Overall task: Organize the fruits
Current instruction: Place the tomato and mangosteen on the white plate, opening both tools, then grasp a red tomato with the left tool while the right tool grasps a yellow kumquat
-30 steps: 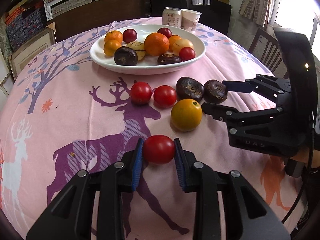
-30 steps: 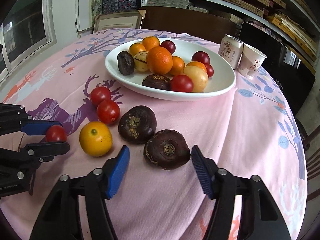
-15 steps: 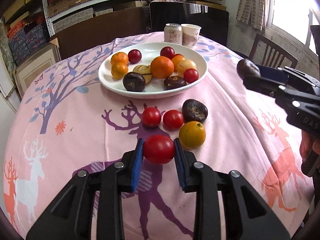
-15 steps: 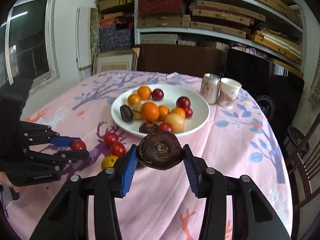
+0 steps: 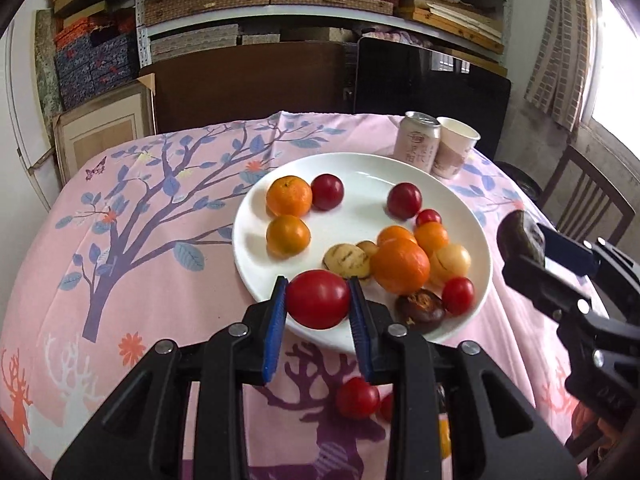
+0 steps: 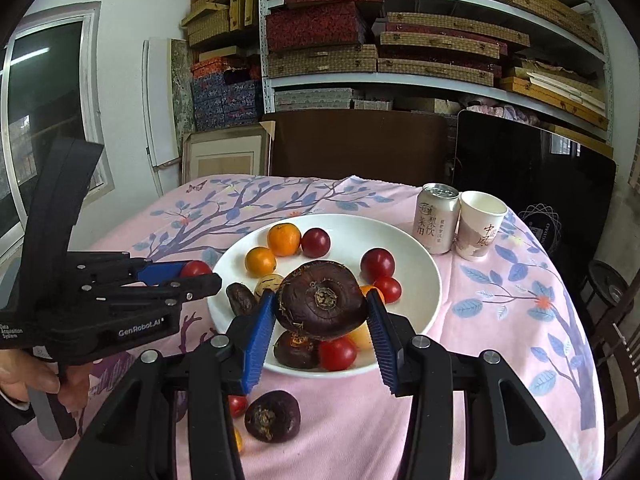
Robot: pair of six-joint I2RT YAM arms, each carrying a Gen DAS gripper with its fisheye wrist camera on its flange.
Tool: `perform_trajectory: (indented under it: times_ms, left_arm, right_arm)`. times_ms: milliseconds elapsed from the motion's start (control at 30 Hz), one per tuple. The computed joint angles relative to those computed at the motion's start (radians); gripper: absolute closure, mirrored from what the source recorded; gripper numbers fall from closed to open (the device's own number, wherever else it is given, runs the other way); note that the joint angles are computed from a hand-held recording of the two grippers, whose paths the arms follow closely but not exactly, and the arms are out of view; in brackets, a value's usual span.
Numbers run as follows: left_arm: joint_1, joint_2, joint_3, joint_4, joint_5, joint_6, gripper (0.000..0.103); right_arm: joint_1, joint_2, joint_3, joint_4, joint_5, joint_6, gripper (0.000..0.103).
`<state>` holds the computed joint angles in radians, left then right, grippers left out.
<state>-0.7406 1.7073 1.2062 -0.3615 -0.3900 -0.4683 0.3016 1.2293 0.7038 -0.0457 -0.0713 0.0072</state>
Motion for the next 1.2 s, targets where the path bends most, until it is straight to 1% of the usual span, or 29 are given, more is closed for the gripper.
perform_trajectory:
  times_ms: [233, 333, 400, 433, 467, 500, 533, 567, 600, 633, 733, 833, 933, 967, 1067, 1133, 1200]
  left_arm:
    - [0.098, 0.104, 0.065, 0.038, 0.065, -0.009, 0.074]
    - [0.123, 0.142, 0.094, 0.034, 0.098, -0.021, 0.074]
    - [0.124, 0.160, 0.105, 0.037, 0.096, -0.021, 0.074]
    - [0.124, 0.166, 0.108, 0.038, 0.096, -0.021, 0.074]
    - [0.125, 0.171, 0.110, 0.038, 0.106, -0.024, 0.073]
    - [0.126, 0.172, 0.111, 0.035, 0.109, -0.031, 0.066]
    - [0.124, 0.170, 0.111, 0.030, 0.102, -0.040, 0.056]
    - [0.120, 0.156, 0.095, 0.054, 0.099, -0.035, 0.045]
    - [0.109, 0.149, 0.092, 0.051, 0.067, -0.034, 0.035]
    - [0.099, 0.140, 0.088, 0.050, 0.041, -0.026, 0.032]
    - [0.082, 0.109, 0.068, 0.039, 0.026, -0.002, 0.032]
    - [0.064, 0.073, 0.040, 0.027, 0.008, -0.003, 0.031]
    - [0.043, 0.037, 0.007, 0.016, -0.006, -0.016, 0.026]
    - [0.034, 0.023, -0.006, 0.011, -0.016, -0.023, 0.025]
    - [0.011, -0.022, -0.058, 0.014, -0.019, -0.027, 0.025]
    - [-0.005, -0.040, -0.080, 0.001, -0.023, -0.029, 0.025]
    - [-0.017, -0.055, -0.104, -0.014, -0.011, -0.030, 0.025]
  right_arm:
    - [0.020, 0.209, 0.100, 0.074, 0.024, 0.012, 0.056]
    - [0.039, 0.279, 0.150, 0.080, 0.046, 0.013, 0.056]
    - [0.054, 0.316, 0.182, 0.065, 0.072, 0.013, 0.055]
    - [0.061, 0.335, 0.202, 0.050, 0.085, 0.014, 0.052]
    - [0.066, 0.340, 0.208, 0.047, 0.100, 0.016, 0.042]
    - [0.071, 0.333, 0.198, 0.063, 0.113, 0.018, 0.039]
    - [0.070, 0.323, 0.190, 0.067, 0.109, 0.021, 0.039]
    - [0.066, 0.316, 0.189, 0.059, 0.100, 0.026, 0.039]
    - [0.058, 0.302, 0.183, 0.053, 0.085, 0.030, 0.039]
    - [0.050, 0.286, 0.175, 0.045, 0.072, 0.031, 0.039]
    - [0.028, 0.226, 0.146, 0.010, 0.047, 0.021, 0.039]
    - [-0.003, 0.152, 0.102, -0.022, 0.016, 0.010, 0.039]
    - [-0.017, 0.079, 0.058, -0.065, 0.002, -0.009, 0.039]
    - [-0.016, 0.054, 0.042, -0.084, -0.003, -0.017, 0.039]
    - [-0.001, -0.018, -0.013, -0.150, -0.034, -0.036, 0.039]
    - [0.026, -0.042, -0.038, -0.197, -0.049, -0.030, 0.039]
    - [0.054, -0.062, -0.071, -0.216, -0.077, -0.017, 0.039]
